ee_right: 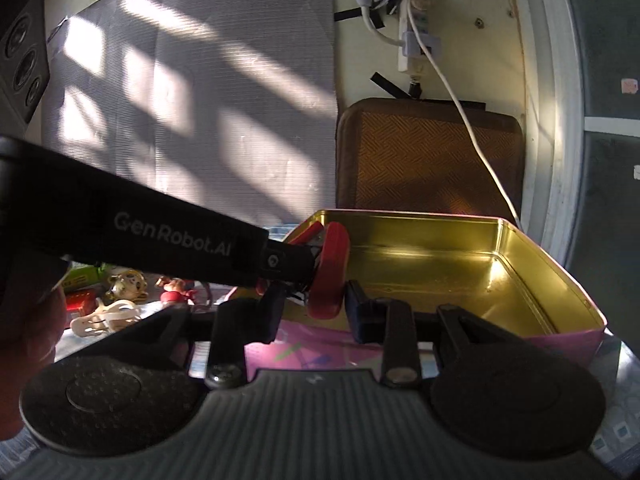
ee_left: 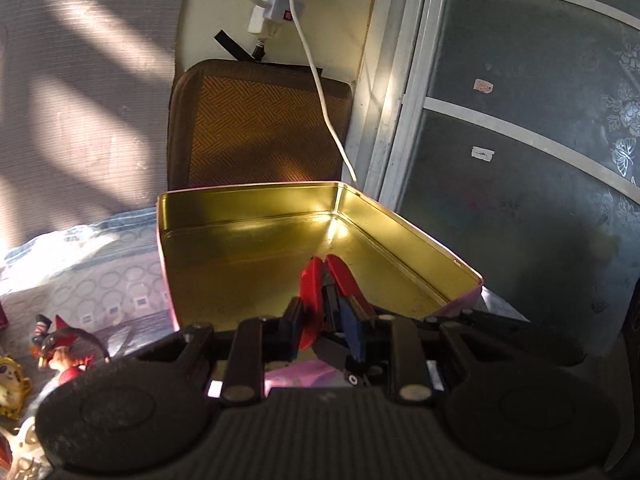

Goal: Organize rigid objects
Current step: 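Carry the red stapler into the pink tin and open the left tool, then move the open left tool back toward the green tissue pack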

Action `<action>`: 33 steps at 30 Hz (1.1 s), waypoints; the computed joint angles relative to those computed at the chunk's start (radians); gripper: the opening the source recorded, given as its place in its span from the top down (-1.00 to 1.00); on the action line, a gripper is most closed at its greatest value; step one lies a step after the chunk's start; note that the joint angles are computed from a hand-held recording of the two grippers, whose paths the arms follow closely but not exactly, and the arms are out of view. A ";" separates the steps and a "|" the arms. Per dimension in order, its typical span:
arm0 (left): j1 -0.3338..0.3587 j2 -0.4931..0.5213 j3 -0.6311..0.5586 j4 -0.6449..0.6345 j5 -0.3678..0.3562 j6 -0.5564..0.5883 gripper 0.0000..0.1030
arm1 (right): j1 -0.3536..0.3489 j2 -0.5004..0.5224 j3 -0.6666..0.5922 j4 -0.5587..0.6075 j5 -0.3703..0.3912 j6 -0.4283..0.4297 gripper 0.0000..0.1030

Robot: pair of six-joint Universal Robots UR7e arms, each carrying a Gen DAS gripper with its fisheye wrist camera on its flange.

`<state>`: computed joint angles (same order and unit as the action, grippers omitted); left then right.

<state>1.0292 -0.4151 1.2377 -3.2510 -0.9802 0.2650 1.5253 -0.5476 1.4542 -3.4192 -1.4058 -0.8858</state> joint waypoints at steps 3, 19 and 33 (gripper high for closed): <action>0.014 0.046 -0.078 0.057 -0.029 -0.029 0.57 | -0.005 0.014 -0.041 0.025 -0.047 0.020 0.31; -0.033 -0.066 0.145 -0.123 0.207 -0.068 0.01 | -0.009 -0.006 0.077 -0.117 0.001 0.070 0.10; -0.049 -0.205 0.479 -0.401 0.589 -0.084 0.00 | 0.047 -0.021 0.249 -0.054 0.080 0.081 0.10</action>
